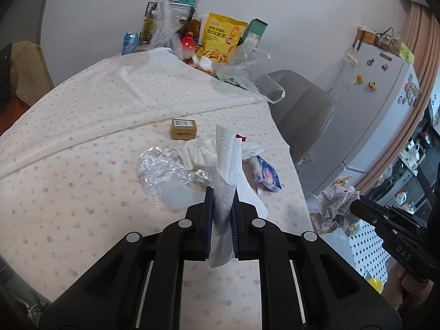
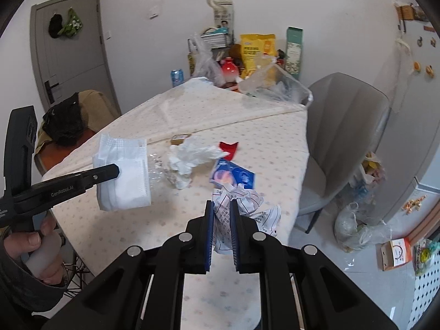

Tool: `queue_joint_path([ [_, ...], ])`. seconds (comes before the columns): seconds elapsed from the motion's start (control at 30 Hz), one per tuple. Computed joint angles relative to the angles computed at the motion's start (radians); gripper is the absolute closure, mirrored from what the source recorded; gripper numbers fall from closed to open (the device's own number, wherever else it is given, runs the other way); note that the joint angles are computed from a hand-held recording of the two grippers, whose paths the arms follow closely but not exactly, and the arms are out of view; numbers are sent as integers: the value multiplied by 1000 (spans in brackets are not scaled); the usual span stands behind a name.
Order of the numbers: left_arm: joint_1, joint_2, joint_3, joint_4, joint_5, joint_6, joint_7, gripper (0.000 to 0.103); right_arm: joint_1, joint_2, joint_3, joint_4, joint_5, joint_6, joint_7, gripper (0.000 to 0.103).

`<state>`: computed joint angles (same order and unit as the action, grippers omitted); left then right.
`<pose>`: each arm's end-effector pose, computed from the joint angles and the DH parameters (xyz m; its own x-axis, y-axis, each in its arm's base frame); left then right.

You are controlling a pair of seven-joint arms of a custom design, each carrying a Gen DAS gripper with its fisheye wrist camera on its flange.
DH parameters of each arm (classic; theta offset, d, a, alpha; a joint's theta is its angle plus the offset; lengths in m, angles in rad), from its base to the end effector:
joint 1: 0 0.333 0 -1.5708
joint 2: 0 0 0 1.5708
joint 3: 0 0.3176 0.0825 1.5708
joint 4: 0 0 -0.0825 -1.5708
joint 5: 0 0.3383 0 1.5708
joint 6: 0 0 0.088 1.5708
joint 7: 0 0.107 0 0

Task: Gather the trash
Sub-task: 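Carry the bag and wrappers over the white bin with both grippers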

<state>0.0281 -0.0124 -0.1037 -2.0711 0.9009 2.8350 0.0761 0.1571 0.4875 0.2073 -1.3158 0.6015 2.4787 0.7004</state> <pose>0.5400 -0.0817 0.5338 0.4533 -0.8294 0.3266 -0.4490 -0.5290 -0.7201 0.6707 0.2131 0.5532 0.7511 -0.6575 -0.0597 -0.4523 -0.4466 -0.7720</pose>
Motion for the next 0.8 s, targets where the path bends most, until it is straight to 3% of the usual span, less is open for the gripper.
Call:
queue_joint_path([
  [0.13,-29,80,-4,94,-32,12,69,91,-11,36,-34,41,-28,11,77,91],
  [0.37,-106,227,16,264,-191,9,267,91,-57,70,-50,58,-66,53,158,91],
  [0.8,-208,478,25,605,-475,-99,618,91,-126,221,-73,200,-141,36,334,91],
])
